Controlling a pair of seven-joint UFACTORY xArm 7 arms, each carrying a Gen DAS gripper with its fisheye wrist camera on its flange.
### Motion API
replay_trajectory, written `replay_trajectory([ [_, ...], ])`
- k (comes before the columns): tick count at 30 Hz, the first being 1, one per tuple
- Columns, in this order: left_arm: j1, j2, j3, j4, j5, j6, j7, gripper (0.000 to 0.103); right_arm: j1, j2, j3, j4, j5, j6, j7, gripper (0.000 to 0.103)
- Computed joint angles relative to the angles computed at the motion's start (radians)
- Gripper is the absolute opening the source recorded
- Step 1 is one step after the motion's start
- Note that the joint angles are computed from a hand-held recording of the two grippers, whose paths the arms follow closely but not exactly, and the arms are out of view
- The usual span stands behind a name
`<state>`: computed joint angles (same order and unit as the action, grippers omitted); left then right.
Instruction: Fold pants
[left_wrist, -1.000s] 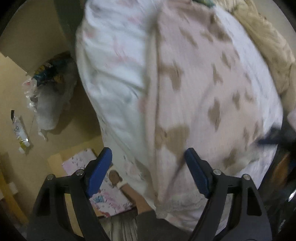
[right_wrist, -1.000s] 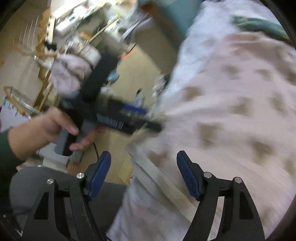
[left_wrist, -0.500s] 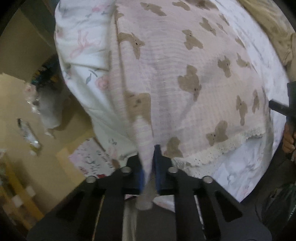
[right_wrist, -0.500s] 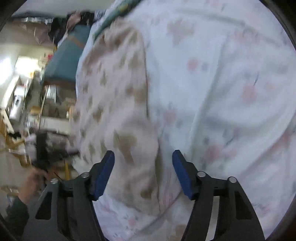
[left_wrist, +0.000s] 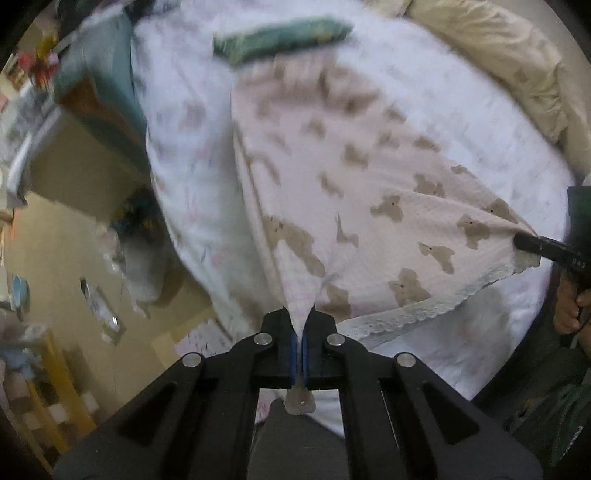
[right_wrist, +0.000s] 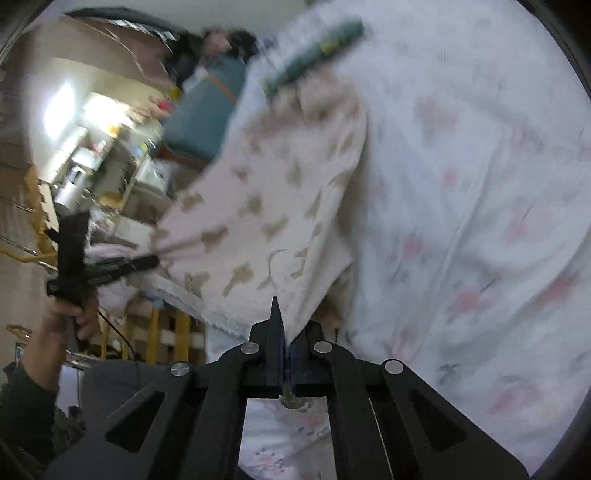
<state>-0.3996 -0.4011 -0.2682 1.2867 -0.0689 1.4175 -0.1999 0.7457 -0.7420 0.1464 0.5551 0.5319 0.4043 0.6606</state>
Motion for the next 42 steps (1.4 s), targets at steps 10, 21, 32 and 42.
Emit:
replay_trajectory([
  [10, -0.023, 0.046, -0.115, 0.318, 0.058, -0.097, -0.223, 0.000, -0.185, -0.254, -0.056, 0.200, -0.151, 0.271, -0.040, 0.001],
  [21, -0.071, 0.029, -0.106, 0.102, 0.031, -0.105, -0.303, 0.000, -0.253, -0.280, -0.061, 0.128, -0.070, 0.426, -0.088, 0.001],
  [32, -0.086, 0.028, -0.054, -0.204, 0.024, -0.218, -0.366, 0.000, -0.153, -0.132, -0.016, -0.033, 0.116, 0.313, -0.021, 0.001],
  [42, -0.103, 0.060, -0.066, -0.175, 0.034, -0.187, -0.349, 0.000, -0.019, -0.157, 0.063, -0.160, 0.237, 0.343, 0.183, 0.005],
])
